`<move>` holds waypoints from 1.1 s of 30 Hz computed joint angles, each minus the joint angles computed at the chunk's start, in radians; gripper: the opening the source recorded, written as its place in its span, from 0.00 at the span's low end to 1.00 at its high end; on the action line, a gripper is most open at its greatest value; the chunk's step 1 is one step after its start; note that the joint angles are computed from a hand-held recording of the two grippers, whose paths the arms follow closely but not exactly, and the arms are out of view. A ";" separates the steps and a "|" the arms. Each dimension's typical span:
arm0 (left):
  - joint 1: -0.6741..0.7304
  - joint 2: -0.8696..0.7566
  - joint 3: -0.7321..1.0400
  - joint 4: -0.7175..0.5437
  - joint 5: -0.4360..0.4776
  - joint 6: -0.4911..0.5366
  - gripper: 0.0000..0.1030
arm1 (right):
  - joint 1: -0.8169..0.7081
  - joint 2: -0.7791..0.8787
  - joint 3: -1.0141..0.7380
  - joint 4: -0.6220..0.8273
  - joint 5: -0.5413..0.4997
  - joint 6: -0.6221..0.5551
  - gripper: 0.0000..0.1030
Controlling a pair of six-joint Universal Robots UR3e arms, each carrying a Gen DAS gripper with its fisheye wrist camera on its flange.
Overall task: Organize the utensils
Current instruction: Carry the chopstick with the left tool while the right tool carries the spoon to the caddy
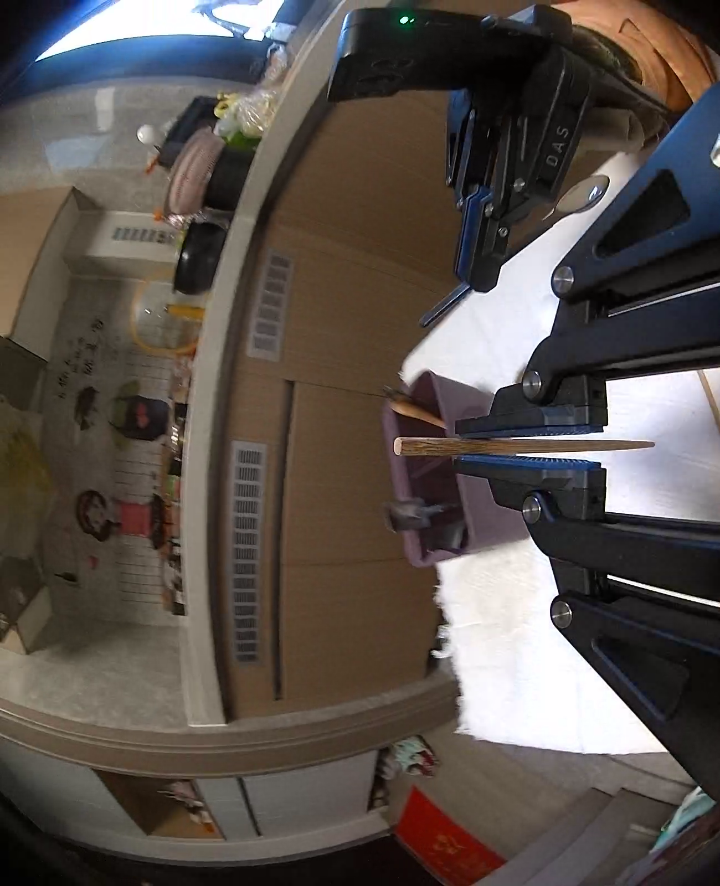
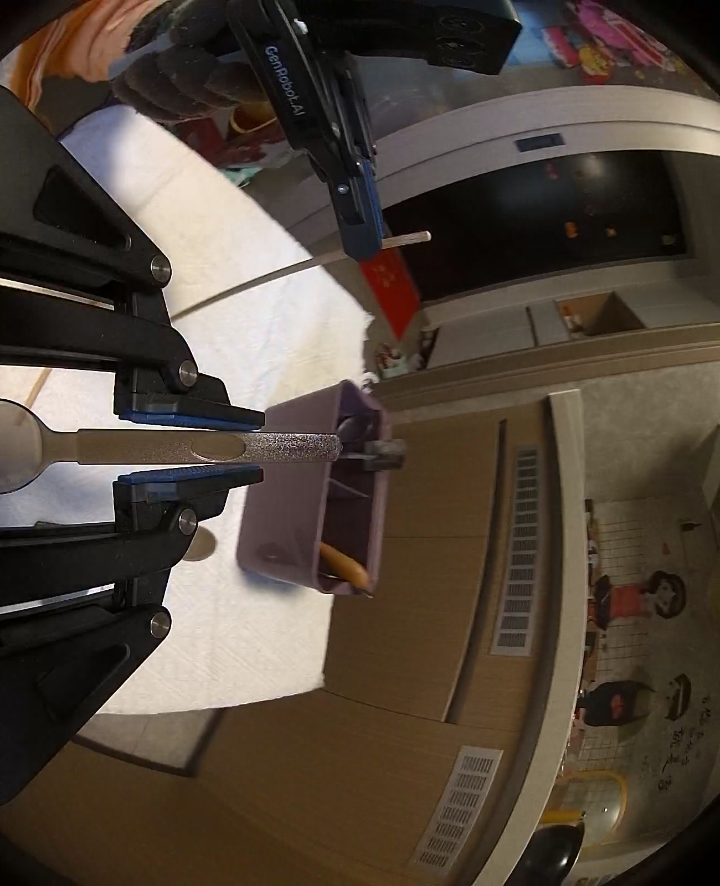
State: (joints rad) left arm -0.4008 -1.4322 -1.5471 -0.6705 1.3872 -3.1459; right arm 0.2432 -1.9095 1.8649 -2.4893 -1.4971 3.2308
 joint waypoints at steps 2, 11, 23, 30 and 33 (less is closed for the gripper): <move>-0.009 -0.008 0.029 0.004 0.006 0.008 0.04 | -0.025 -0.024 -0.015 0.002 0.023 -0.007 0.12; -0.049 -0.154 0.300 0.041 0.061 -0.026 0.04 | -0.010 0.070 -0.181 -0.068 -0.028 -0.027 0.12; 0.041 -0.525 0.785 -0.016 -0.022 -0.070 0.04 | -0.089 0.505 -0.510 -0.391 0.013 -0.089 0.12; 0.093 -0.685 0.864 -0.054 -0.066 -0.086 0.04 | -0.087 0.800 -0.753 -0.402 -0.021 -0.112 0.12; 0.105 -0.717 0.828 -0.014 -0.069 -0.091 0.04 | -0.077 0.888 -0.806 -0.402 -0.062 -0.127 0.12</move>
State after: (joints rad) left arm -0.2963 -2.1492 -0.7191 -0.6846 1.3184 -3.2371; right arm 0.1664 -1.0212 1.0589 -2.8915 -1.5590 3.1037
